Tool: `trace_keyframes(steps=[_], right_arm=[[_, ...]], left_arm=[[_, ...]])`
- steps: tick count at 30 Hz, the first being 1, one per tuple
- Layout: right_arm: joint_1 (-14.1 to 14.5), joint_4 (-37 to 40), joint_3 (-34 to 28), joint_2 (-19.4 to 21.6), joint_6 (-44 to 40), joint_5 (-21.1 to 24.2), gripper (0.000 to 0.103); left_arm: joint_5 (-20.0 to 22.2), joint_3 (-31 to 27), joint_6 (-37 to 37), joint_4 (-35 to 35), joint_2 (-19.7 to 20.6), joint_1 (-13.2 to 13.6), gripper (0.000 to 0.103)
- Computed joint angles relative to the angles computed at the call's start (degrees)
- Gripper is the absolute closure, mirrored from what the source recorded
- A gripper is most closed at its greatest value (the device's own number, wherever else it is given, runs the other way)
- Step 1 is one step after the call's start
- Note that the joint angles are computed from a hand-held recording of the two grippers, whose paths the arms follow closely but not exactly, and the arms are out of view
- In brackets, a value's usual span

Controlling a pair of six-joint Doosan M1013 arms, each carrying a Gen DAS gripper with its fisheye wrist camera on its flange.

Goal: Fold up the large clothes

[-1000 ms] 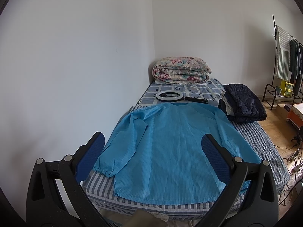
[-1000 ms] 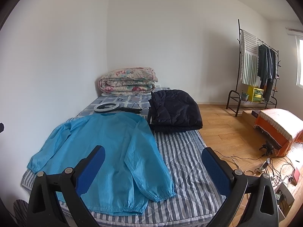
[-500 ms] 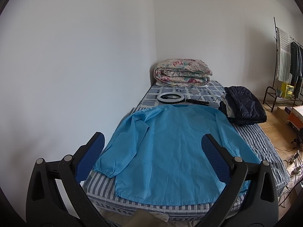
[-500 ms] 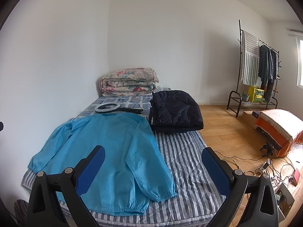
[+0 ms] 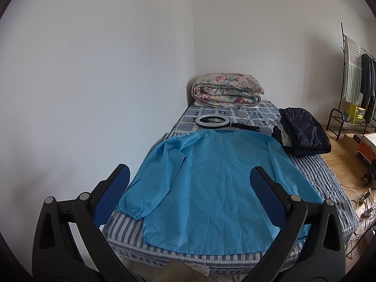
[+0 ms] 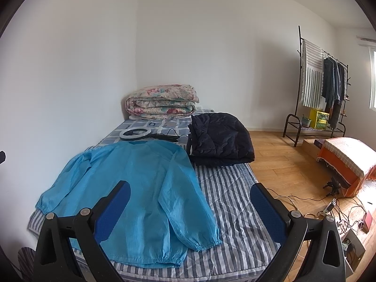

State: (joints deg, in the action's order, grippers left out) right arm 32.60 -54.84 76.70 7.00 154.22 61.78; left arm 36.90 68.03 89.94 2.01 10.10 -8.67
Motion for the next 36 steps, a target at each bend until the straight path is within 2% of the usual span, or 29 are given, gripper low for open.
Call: trace_keyframes(steps=[22, 36], right_arm=[[0.35, 0.70, -1.12, 0.84, -1.19, -0.95, 0.000], [0.64, 2.63, -4.86, 3.88, -5.36, -2.80, 0.000]], left_arm=[[2.15, -3.05, 1.62, -1.59, 1.08, 1.63, 0.000], [-1.29, 1.42, -1.20, 0.66, 0.77, 2.66, 0.000]])
